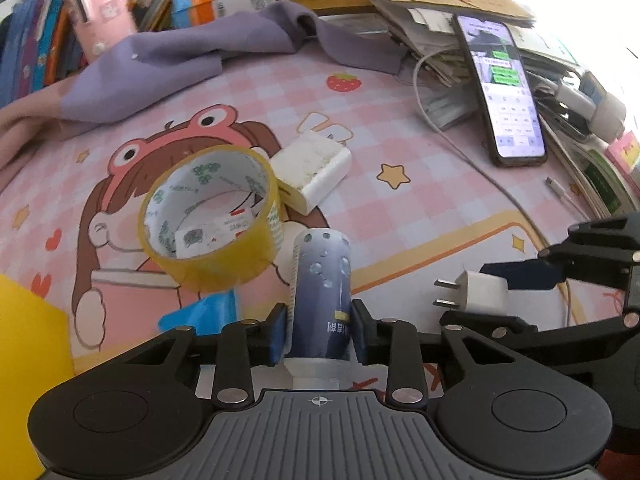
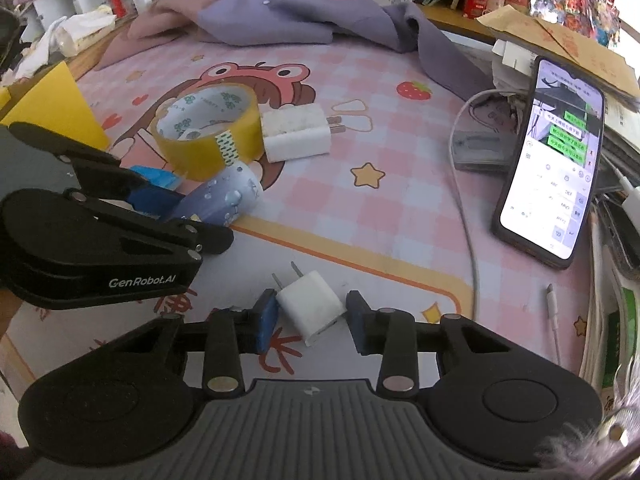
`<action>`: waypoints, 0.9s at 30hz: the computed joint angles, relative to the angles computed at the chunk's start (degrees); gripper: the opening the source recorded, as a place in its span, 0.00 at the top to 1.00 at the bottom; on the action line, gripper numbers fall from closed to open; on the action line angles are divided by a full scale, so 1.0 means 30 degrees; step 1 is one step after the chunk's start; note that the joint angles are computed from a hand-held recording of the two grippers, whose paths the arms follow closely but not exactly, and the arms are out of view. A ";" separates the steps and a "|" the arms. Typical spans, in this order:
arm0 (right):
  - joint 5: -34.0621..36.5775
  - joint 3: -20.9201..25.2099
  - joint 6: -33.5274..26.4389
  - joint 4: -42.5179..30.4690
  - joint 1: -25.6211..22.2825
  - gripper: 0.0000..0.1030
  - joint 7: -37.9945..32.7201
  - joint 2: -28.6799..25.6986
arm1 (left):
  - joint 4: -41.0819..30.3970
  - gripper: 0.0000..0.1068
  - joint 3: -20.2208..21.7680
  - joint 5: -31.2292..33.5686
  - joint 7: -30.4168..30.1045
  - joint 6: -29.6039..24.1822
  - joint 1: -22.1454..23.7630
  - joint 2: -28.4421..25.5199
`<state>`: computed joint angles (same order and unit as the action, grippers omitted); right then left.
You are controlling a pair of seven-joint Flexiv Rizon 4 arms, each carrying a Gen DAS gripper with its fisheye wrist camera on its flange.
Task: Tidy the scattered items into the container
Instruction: 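Lift the charger with the right tool while the left tool lifts the spray bottle toward the box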
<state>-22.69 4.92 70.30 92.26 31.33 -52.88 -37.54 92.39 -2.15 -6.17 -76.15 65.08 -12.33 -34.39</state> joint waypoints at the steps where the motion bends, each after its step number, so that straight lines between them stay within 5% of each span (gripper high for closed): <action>1: -0.0091 -0.0176 0.0348 0.0175 0.0101 0.66 0.0175 0.0074 | 0.0302 0.71 -0.0041 -0.0071 -0.0091 0.0295 0.0025 0.0254; 18: -0.1620 -0.0941 0.2182 0.1555 0.0950 0.66 0.0465 0.1172 | 0.6999 0.71 -0.1635 -0.4529 -0.0791 0.3498 0.1639 0.5234; 27: -0.4367 -0.3111 0.3236 0.3398 0.2971 0.66 0.3294 0.2465 | 1.0576 0.71 -0.4525 -1.0557 0.3818 0.6303 0.3141 0.7127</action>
